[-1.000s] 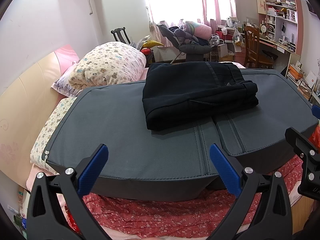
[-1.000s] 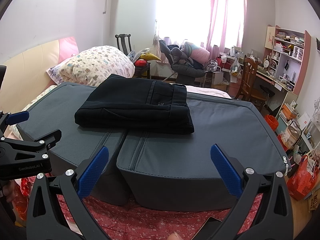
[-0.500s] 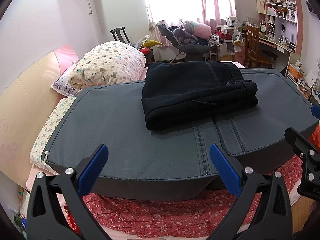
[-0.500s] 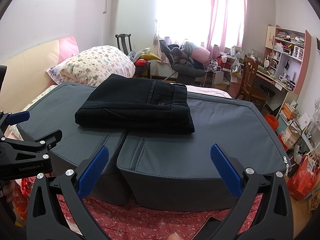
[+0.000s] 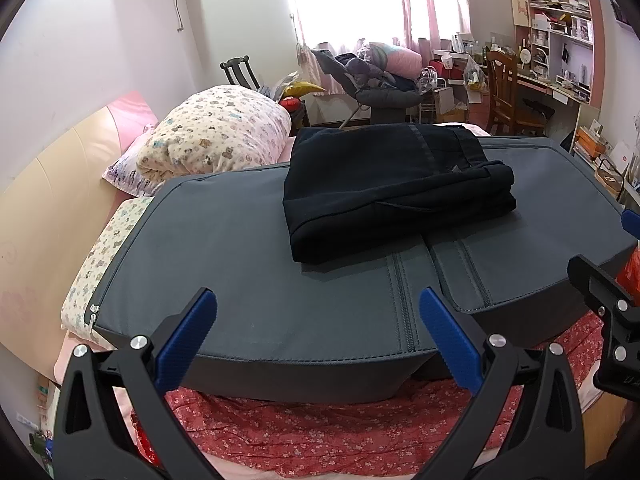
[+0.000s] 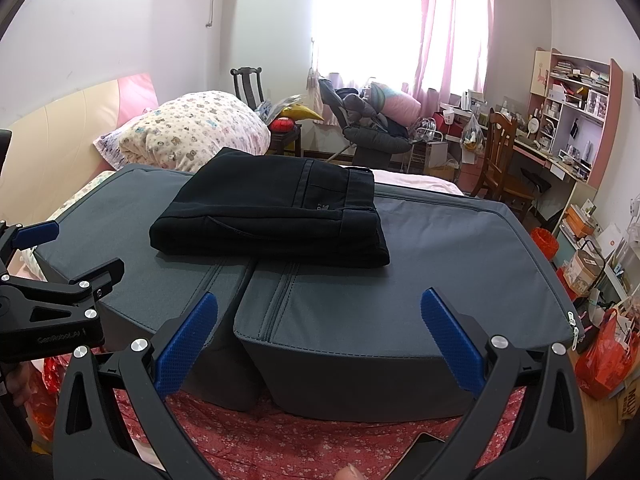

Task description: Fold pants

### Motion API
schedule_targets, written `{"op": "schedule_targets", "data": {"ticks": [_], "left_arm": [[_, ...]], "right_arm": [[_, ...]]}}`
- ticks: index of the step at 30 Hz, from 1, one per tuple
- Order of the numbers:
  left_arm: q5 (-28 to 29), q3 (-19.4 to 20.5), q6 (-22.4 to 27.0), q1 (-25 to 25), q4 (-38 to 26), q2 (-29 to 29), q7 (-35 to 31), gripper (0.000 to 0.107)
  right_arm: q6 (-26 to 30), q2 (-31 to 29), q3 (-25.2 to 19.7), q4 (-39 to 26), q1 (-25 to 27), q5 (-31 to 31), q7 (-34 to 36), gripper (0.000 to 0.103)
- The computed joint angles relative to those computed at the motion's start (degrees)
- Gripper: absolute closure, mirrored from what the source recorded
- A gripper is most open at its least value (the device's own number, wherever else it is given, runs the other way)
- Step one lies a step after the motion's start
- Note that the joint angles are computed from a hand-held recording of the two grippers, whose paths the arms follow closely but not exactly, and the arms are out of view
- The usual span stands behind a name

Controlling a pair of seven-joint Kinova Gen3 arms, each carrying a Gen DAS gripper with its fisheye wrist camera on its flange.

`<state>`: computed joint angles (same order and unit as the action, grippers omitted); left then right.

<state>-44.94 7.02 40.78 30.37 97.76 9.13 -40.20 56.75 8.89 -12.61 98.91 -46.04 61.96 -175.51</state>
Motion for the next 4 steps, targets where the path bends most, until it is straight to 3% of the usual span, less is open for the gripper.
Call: {"op": "schedule_targets", "data": {"ticks": [4], "left_arm": [[-0.1,0.0,0.0,0.0,0.0,0.0,0.0,0.006]], "right_arm": [[-0.1,-0.1,0.0,0.0,0.2,-0.1,0.3,0.001]]}}
